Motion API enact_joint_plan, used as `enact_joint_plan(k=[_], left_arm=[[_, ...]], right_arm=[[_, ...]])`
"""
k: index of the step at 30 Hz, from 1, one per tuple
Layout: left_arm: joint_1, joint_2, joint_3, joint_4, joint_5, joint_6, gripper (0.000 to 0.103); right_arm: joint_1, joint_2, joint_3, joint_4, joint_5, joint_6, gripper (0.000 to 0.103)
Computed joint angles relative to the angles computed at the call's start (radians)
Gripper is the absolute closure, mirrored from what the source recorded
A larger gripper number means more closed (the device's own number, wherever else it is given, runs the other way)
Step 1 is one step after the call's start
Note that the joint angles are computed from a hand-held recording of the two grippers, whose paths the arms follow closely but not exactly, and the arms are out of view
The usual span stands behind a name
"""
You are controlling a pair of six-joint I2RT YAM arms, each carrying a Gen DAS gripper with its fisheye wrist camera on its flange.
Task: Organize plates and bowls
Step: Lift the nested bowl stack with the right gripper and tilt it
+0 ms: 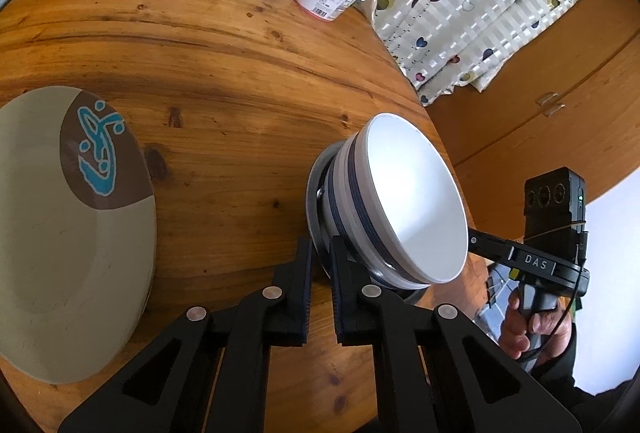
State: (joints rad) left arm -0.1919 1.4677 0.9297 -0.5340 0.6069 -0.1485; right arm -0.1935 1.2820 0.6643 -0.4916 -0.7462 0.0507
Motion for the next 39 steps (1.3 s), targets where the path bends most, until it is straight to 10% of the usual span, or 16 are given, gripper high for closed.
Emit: enact_joint_plan(k=[39], left_arm=[[0.051, 0.069, 0.021, 0.018, 0.109, -0.029, 0.096]], right_arm=[[-0.046, 0.073, 0.043, -0.036, -0.068, -0.038, 0.094]])
